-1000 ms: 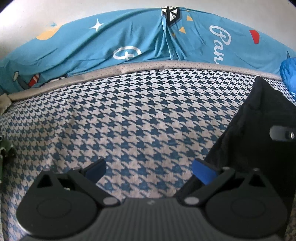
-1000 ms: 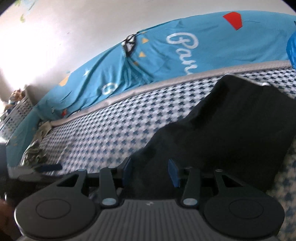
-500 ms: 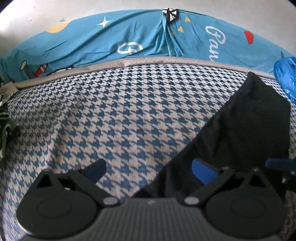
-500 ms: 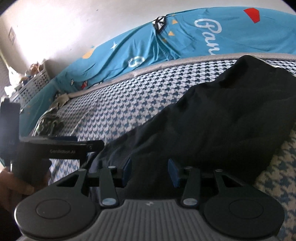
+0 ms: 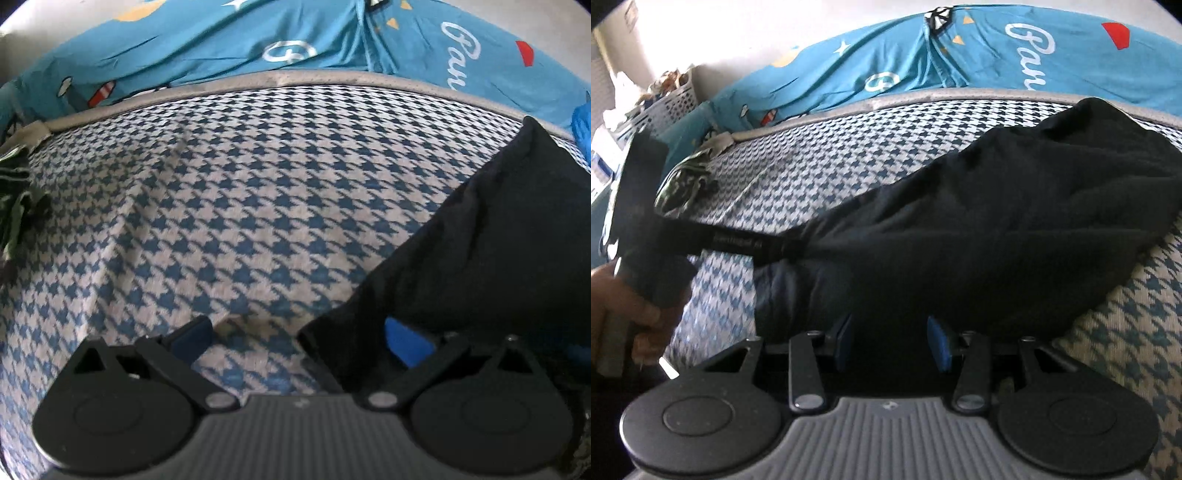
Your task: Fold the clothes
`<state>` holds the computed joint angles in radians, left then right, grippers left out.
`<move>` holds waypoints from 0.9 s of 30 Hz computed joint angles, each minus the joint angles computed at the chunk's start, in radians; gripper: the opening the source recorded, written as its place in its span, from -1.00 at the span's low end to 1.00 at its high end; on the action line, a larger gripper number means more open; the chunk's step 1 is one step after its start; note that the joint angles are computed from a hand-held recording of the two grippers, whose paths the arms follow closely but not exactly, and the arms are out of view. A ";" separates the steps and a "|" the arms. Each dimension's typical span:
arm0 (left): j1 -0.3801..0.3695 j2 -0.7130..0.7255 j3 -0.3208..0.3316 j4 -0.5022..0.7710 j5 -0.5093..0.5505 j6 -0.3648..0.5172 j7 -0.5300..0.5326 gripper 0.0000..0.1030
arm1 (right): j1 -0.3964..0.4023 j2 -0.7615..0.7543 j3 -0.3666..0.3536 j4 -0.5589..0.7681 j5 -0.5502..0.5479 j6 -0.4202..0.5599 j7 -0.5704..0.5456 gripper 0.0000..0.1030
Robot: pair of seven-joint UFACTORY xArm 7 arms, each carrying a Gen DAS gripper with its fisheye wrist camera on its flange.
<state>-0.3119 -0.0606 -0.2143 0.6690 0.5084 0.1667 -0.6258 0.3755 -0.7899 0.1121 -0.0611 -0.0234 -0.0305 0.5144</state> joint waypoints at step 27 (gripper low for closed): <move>-0.235 -0.149 0.127 -0.117 -0.839 0.018 0.649 1.00 | -0.218 0.136 0.570 0.095 -0.143 -0.116 0.105 -0.14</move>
<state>-0.5465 -0.2100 -0.0870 0.5515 -0.3304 0.1848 0.0237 0.1573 -0.6544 0.6819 0.0343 -0.1668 -0.1467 0.6197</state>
